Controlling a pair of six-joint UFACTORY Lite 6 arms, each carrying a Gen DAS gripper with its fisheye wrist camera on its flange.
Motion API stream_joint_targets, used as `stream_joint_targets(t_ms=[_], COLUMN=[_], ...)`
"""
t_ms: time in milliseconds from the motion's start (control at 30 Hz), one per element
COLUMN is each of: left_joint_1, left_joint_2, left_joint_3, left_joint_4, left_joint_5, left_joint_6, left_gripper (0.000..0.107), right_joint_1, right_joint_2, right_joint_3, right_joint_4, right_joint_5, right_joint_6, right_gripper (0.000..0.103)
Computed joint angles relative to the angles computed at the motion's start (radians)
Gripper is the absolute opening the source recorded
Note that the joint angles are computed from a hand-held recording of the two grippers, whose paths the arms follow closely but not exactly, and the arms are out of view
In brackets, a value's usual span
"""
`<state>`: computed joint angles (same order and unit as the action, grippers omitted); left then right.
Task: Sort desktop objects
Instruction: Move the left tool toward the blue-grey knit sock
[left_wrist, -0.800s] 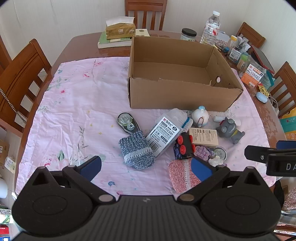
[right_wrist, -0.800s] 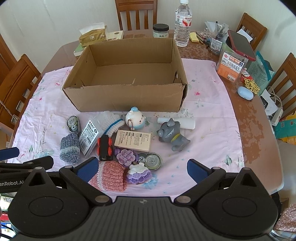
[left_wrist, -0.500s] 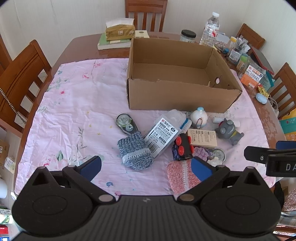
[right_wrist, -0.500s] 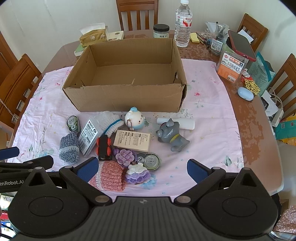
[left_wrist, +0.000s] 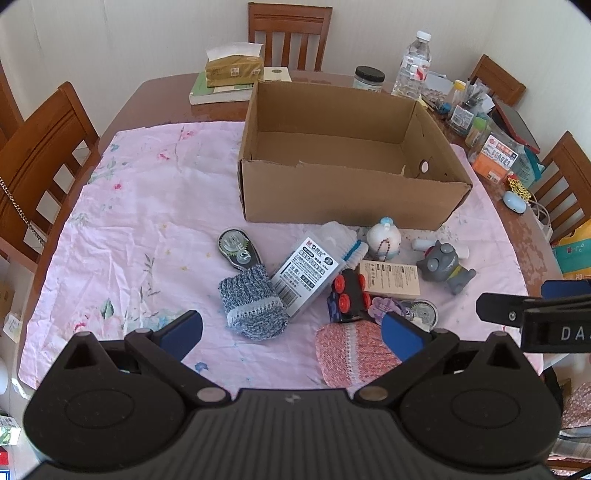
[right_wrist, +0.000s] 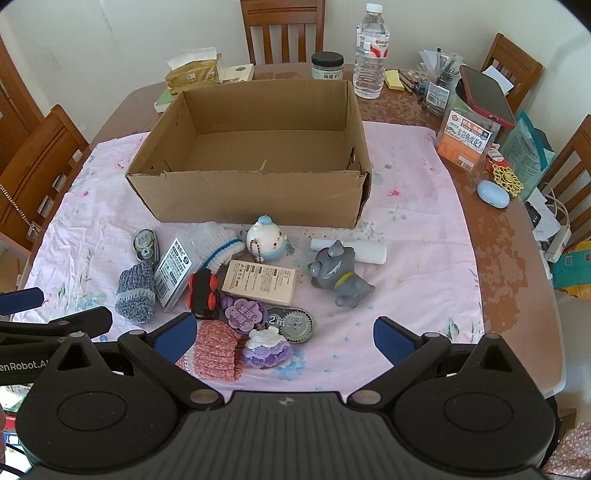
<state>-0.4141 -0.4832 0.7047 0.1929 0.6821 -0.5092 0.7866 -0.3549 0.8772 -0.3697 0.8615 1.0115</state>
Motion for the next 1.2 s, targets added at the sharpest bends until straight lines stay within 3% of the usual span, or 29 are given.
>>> stream_joint_targets(t_ms=[367, 533, 867, 1000, 1200], left_joint_1=[-0.017, -0.02, -0.081, -0.104, -0.1], left_joint_2=[-0.003, -0.032, -0.076, -0.074, -0.025], left_joint_3=[-0.065, -0.14, -0.3, -0.323, -0.305], left_joint_4=[0.013, 0.024, 0.222, 0.383, 0.455], left_joint_5=[-0.046, -0.128, -0.273, -0.283, -0.272], left_joint_6=[-0.033, -0.03, -0.228, -0.384, -0.474], left_gripper=[0.103, 0.103, 0.102, 0.102, 0.102], right_joint_1=[-0.028, -0.039, -0.086, -0.082, -0.159], right_joint_2=[-0.016, -0.057, -0.137, -0.188, -0.253], right_joint_3=[-0.058, -0.112, -0.285, -0.347, -0.399], right_joint_4=[0.035, 0.032, 0.045, 0.006, 0.065], right_joint_5=[-0.056, -0.1, -0.266, -0.305, -0.343], right_joint_6=[-0.061, -0.076, -0.141, -0.126, -0.227], right_gripper=[0.103, 0.103, 0.103, 0.103, 0.103])
